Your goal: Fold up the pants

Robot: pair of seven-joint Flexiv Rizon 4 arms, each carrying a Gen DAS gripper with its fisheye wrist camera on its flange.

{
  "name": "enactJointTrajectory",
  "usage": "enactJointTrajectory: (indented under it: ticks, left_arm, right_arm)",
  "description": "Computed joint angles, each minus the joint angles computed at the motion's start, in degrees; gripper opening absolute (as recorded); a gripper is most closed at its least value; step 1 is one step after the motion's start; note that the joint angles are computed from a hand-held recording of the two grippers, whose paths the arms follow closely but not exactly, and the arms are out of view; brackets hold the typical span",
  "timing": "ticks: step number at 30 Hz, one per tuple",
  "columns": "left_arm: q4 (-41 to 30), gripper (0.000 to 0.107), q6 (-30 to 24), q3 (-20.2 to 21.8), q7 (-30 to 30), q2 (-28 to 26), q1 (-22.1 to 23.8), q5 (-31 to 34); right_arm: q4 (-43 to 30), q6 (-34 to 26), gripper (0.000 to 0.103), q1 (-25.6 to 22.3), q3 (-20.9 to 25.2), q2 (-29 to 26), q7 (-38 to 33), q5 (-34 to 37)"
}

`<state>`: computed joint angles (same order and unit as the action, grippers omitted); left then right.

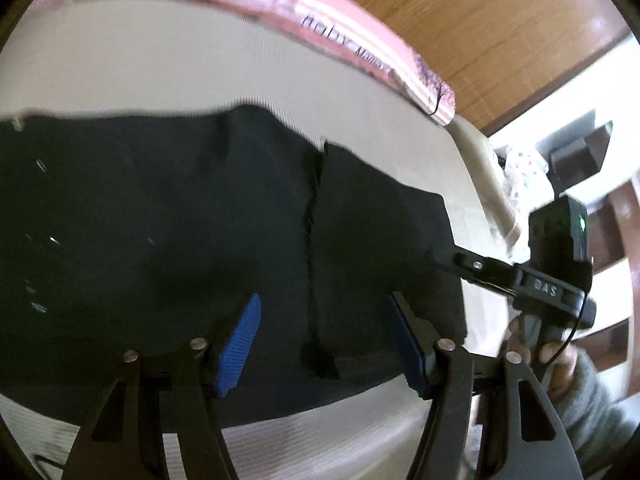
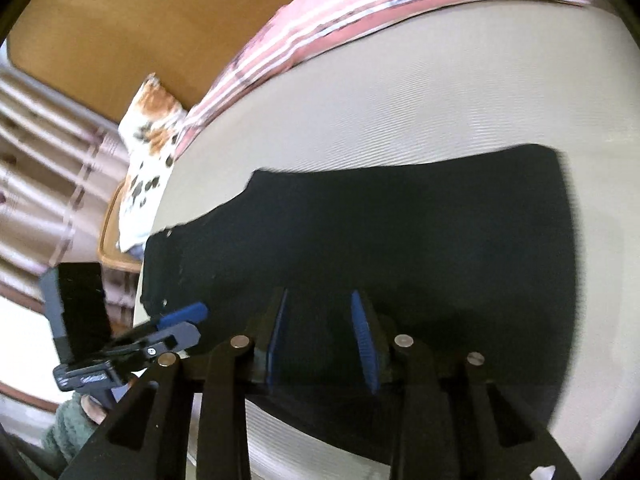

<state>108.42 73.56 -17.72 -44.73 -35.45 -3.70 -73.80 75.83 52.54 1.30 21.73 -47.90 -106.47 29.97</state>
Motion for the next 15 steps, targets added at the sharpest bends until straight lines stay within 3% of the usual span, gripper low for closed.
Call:
enactJointTrajectory:
  ticks: [3, 11, 15]
  left_arm:
    - [-1.46, 0.039, -5.46, -0.25, -2.65, -1.27, 1.19, 0.84]
    - [-3.68, 0.039, -10.15, 1.13, -11.73, -4.26, 1.46, 6.13]
    - [-4.17, 0.039, -10.32, -1.06, -10.74, -5.33, 2.53, 3.54]
  right_arm:
    - [1.06, 0.48, 0.037, -1.47, -0.14, 0.42, 0.17, 1.10]
    - [0.64, -0.09, 0.037, -3.11, 0.73, -0.85, 0.15, 3.35]
    - [0.36, -0.39, 0.037, -3.37, 1.11, -1.35, -0.37, 4.30]
